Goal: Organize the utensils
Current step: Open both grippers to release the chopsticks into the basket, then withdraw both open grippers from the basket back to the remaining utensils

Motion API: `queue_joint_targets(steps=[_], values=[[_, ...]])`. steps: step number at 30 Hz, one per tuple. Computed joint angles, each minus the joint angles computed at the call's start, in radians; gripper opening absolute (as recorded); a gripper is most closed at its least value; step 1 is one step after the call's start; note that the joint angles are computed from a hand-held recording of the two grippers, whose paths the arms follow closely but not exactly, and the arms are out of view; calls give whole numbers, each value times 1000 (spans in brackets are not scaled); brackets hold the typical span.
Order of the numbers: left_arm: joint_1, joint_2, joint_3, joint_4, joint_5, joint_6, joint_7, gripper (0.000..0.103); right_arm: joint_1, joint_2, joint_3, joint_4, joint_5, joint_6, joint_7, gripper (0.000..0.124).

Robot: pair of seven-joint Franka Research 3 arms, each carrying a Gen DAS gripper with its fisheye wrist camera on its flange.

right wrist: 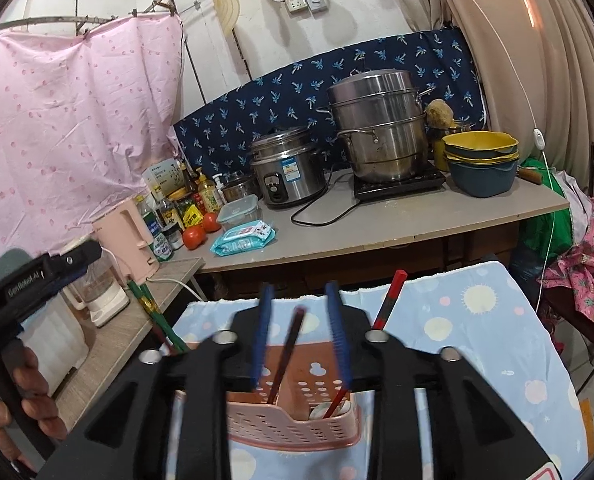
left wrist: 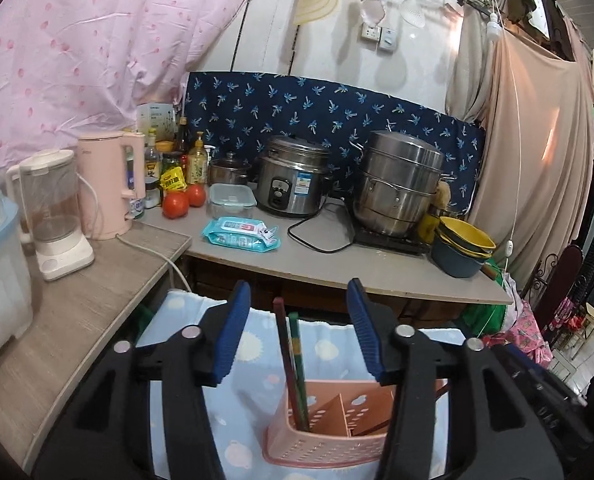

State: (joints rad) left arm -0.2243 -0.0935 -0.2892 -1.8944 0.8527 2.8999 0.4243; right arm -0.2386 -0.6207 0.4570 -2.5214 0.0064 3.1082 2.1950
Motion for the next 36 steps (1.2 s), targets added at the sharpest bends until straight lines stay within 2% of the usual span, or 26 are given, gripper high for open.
queue_joint_targets(steps=[2, 8, 18, 22, 29, 36], values=[[-5, -14, 5, -21, -32, 1, 23, 49, -8, -22, 8, -11, -1, 1, 7, 40], [-5, -88, 8, -126, -122, 7, 80, 49, 41, -84, -18, -45, 7, -33, -6, 40], [3, -274, -19, -367, -261, -8, 154, 49, 132, -273, -1, -185, -4, -162, 32, 40], [-36, -347, -7, -461, -342, -13, 197, 49, 187, -363, 9, -245, -17, -233, 69, 40], [-86, -439, -16, -574, -434, -55, 240, 49, 313, -490, 6, -333, -26, -358, 139, 40], [-155, -511, -17, -676, -515, -99, 263, 49, 426, -573, 15, -401, -34, -472, 233, 40]])
